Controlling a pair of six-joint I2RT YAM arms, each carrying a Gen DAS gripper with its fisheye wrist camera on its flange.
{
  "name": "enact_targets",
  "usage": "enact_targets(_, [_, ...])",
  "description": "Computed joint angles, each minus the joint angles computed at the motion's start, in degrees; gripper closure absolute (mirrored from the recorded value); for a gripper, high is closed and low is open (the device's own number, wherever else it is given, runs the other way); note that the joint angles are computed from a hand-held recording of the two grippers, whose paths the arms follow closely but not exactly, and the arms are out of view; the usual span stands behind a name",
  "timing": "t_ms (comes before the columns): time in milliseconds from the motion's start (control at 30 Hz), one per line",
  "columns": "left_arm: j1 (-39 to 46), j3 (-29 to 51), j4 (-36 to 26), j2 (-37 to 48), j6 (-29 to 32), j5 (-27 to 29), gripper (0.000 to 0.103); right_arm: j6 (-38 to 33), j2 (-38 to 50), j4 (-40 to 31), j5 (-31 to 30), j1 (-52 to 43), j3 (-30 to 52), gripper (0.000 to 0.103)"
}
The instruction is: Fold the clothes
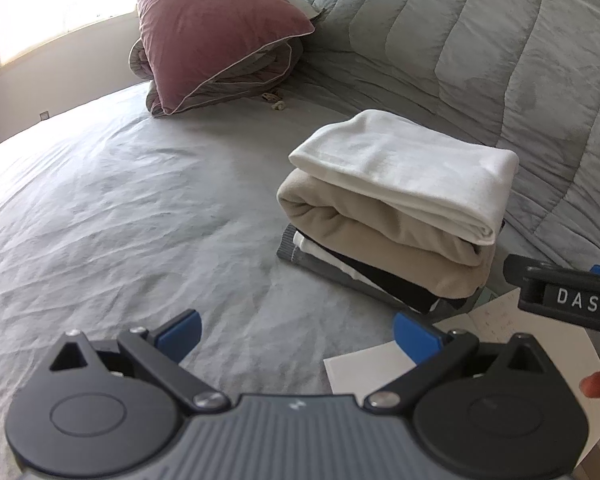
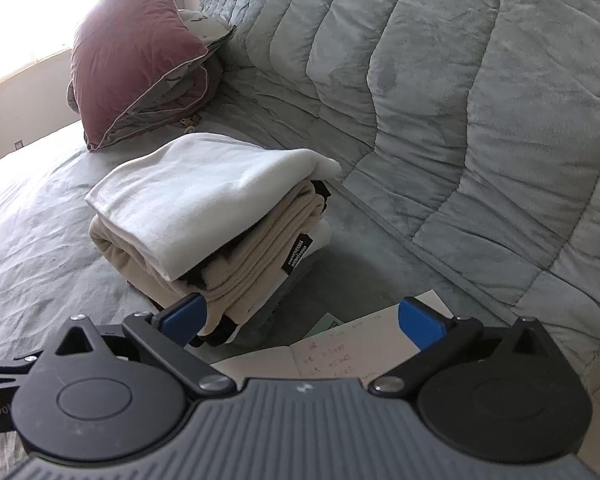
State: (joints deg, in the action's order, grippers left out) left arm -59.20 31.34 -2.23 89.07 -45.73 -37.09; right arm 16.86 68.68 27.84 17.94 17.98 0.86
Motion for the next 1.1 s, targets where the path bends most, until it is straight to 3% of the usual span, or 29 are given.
enact_targets(1100, [0.4,-1.1,-0.5,-1.7,0.2,-0.1,0.001,-0.2,2.6,1.1,2.3,1.9,0.9,0.0])
